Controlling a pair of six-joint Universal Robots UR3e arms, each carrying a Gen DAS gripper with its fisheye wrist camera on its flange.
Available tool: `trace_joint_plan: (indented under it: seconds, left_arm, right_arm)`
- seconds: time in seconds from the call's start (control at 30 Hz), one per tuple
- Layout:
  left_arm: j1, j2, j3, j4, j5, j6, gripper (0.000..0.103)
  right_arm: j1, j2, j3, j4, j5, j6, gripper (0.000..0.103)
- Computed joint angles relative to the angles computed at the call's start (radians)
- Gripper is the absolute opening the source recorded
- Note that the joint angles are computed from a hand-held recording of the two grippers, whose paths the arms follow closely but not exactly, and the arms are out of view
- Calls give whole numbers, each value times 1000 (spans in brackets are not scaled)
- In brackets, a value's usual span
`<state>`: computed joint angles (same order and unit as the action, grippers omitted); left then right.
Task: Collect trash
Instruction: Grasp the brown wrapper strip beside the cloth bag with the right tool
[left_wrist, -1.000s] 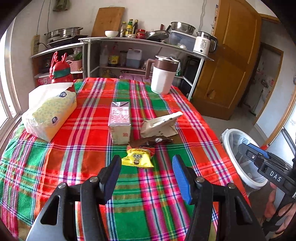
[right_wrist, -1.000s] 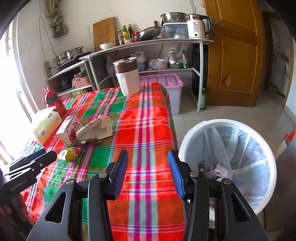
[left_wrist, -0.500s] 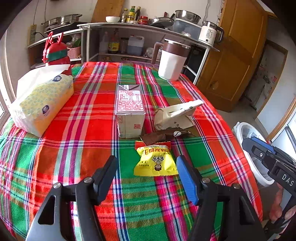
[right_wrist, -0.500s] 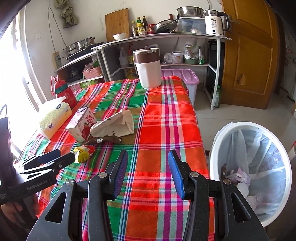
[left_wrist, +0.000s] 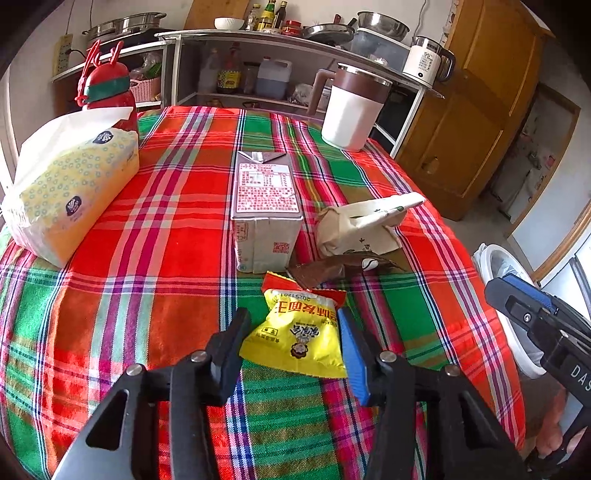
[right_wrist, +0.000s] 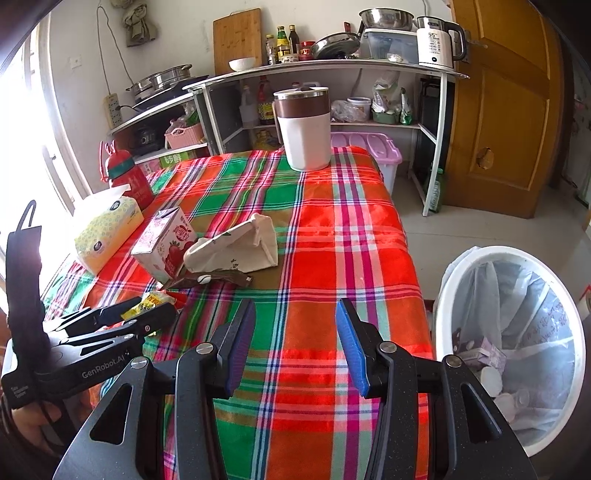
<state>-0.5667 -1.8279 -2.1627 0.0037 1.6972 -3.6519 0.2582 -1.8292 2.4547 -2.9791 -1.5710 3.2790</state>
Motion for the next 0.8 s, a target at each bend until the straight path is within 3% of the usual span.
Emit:
trace_joint_plan:
  seconds: [0.5, 0.8]
  left_arm:
    - [63, 130, -187, 72, -1, -8, 48]
    - [114, 158, -250, 110, -35, -3, 48]
  right_arm:
    - [119, 247, -165, -48, -19, -36, 46]
    - [95, 403, -291, -42, 130, -168, 46]
